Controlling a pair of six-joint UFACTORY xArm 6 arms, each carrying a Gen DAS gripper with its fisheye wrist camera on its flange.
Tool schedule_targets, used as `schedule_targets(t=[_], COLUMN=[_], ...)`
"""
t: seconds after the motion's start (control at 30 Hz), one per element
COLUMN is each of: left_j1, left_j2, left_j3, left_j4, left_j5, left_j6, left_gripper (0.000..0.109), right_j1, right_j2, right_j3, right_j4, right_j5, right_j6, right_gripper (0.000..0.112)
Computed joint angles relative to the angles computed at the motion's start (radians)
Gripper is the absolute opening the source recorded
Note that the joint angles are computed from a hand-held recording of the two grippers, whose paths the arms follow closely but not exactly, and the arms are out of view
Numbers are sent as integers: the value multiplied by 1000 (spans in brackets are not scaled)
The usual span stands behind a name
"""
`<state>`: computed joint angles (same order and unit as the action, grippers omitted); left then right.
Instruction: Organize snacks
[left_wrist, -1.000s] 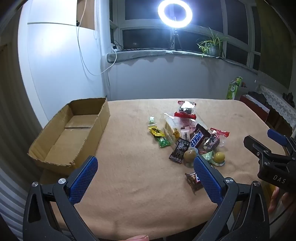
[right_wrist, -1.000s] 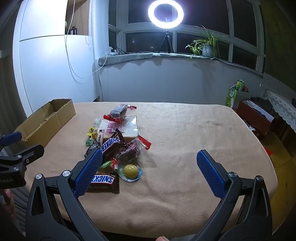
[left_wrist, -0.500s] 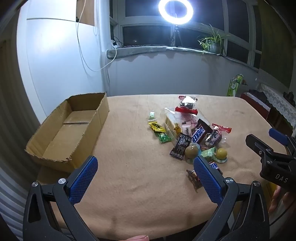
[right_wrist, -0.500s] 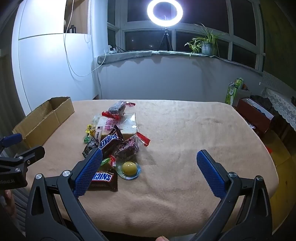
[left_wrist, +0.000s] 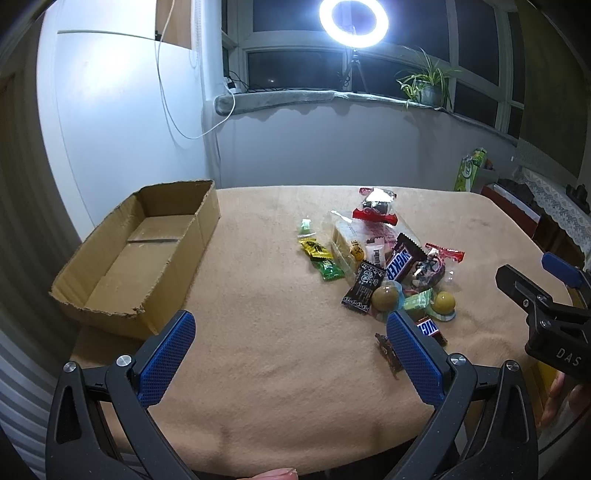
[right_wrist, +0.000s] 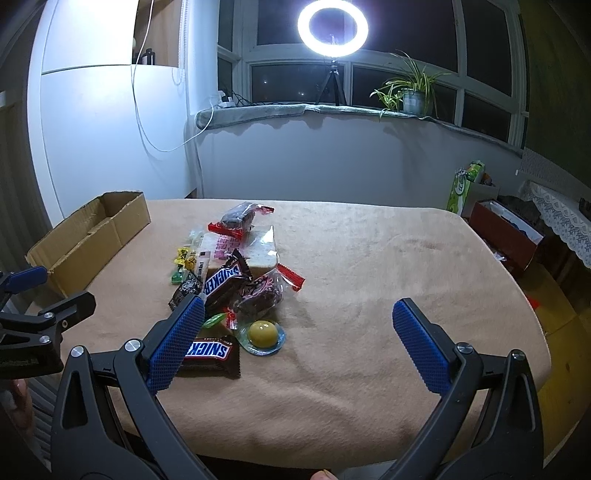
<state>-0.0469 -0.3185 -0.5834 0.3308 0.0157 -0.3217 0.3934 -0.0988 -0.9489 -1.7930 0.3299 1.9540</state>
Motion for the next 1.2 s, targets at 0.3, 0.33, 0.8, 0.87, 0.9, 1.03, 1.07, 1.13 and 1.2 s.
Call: schedule_targets(t=[0.3, 0.33, 0.8, 0.87, 0.9, 1.03, 1.07, 1.13, 1.2], left_j1=[-2, -1, -10, -5, -7, -7, -8, -8, -7], left_j2=[9, 10, 41, 51, 59, 107, 120, 146, 173], left_j3=[-11, -11, -14, -15, -15, -29, -32, -37, -42], left_j4=[58, 61, 17, 38, 22, 1, -17, -49, -75], left_j5=[16, 14, 16, 16, 13, 12, 12, 11, 10], left_j6=[-51, -55, -20, -40, -27, -6, 11, 38, 61], left_gripper=[103, 103, 103, 103, 103, 103, 103, 103, 103], right_j1=[13, 14, -29, -34, -35, -56, -66, -88, -100], right_j2=[-8, -8, 44, 72, 84, 109, 117, 127, 137], right_j3=[8, 8, 20, 18, 19, 28, 31, 43, 51], right_j4=[153, 155, 360, 414, 442, 477, 481, 512, 491], right_j5=[-7, -5, -90, -99, -94, -84, -87, -120, -134], right_j6=[-137, -138, -311, -351, -382, -442, -457, -479, -464], right_gripper=[103, 103, 103, 103, 103, 103, 103, 103, 103])
